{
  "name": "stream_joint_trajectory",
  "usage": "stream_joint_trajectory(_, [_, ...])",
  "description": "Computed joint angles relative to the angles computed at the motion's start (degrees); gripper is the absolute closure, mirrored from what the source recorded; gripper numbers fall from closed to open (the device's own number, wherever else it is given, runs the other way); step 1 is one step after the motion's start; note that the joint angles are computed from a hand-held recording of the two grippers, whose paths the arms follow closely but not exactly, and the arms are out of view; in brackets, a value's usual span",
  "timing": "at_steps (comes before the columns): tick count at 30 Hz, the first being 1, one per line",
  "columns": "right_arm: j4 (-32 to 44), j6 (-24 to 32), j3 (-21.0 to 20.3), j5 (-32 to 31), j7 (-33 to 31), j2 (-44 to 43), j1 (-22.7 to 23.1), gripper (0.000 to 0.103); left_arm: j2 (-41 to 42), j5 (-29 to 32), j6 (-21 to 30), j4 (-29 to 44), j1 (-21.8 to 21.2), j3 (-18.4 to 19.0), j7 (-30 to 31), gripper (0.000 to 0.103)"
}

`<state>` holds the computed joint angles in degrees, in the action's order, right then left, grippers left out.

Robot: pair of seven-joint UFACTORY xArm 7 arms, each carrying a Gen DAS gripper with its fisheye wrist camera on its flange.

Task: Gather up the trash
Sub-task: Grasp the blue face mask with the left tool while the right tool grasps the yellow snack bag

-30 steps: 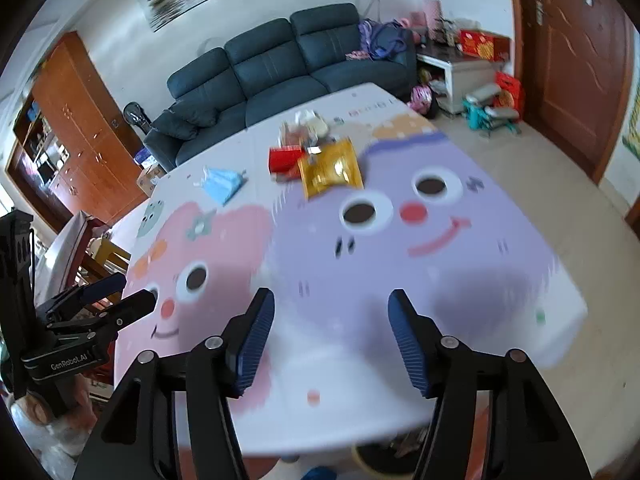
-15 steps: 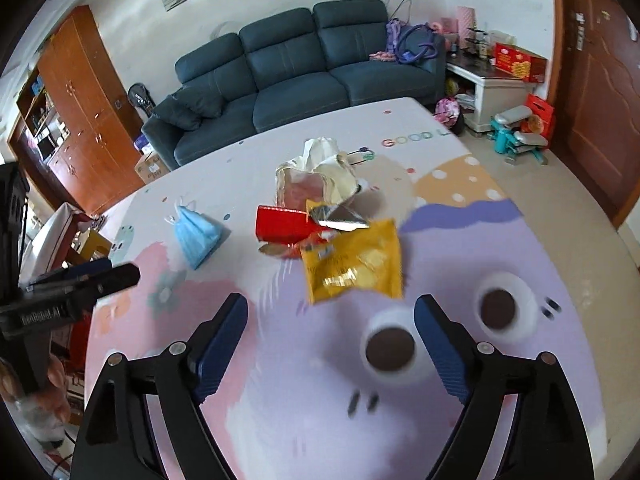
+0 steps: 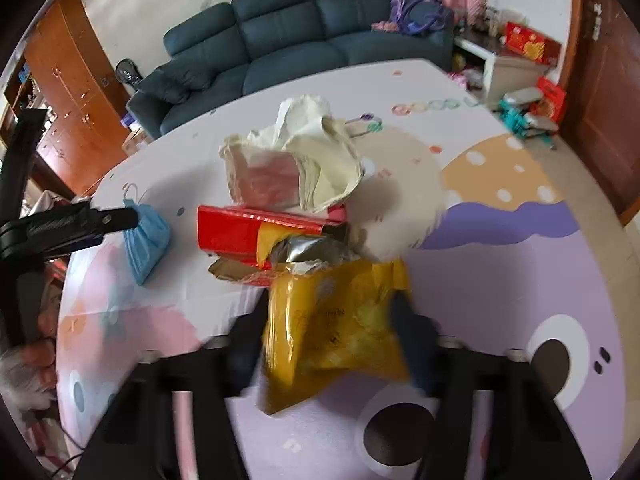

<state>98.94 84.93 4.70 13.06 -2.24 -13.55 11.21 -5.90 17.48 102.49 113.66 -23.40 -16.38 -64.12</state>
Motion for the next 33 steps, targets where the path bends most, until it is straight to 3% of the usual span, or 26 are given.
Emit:
stream_joint_trajectory(3, [-1.2, -1.3, -0.4, 0.5, -1.7, -0.6, 0.1, 0.061, 0.3, -0.9, -0.8, -1.7, 0.9, 1.0, -2.7, 0.016])
stream_joint_trajectory(5, [-1.9, -1.8, -0.6, 0.6, -2.4, -0.9, 0.0, 0.072, 0.2, -0.8, -1.9, -2.9, 1.4, 1.4, -4.2, 0.015])
stream_joint_trajectory(8, [-3.1, -2.2, -1.0, 1.3, -3.2, -1.7, -0.2, 0.073, 0.4, -1.4, -4.1, -4.2, 1.9, 1.9, -5.9, 0.011])
stream_joint_trajectory(15, [-5.8, -1.4, -1.5, 2.3, -4.1, -5.2, -0.1, 0.078, 4.5, -2.3, -2.0, -2.2, -0.4, 2.0, -9.3, 0.012])
stream_joint_trajectory(20, [-7.3, -0.7, -2.3, 3.5, -4.5, -7.2, -0.2, 0.081, 5.0, 0.3, -1.5, -2.5, -2.2, 2.0, -10.1, 0.026])
stream_joint_trajectory(22, [-7.9, -0.4, -2.8, 4.1, -4.6, -7.8, -0.3, 0.082, 5.1, 1.6, -0.8, -2.4, -2.8, 1.9, -10.0, 0.046])
stream_joint_trajectory(24, [-8.7, 0.0, -3.2, 4.6, -4.5, -8.8, -0.4, 0.083, 4.4, 1.9, -1.3, -3.3, -3.2, 1.9, -9.8, 0.058])
stream_joint_trajectory(25, [-9.2, 0.3, -3.5, 4.8, -4.7, -9.4, -0.5, 0.084, 3.5, 1.6, -2.3, -4.5, -3.1, 2.1, -9.8, 0.071])
stream_joint_trajectory(28, [-10.0, 1.4, -4.0, 5.4, -4.4, -10.8, -0.7, 0.085, 0.1, -0.4, -4.9, -8.1, -2.2, 2.1, -9.5, 0.088])
stream_joint_trajectory(33, [-11.3, 3.4, -5.6, 7.3, -2.9, -14.4, -1.0, 0.09, -3.8, -1.9, -4.2, -10.2, -1.4, -0.4, -8.1, 0.095])
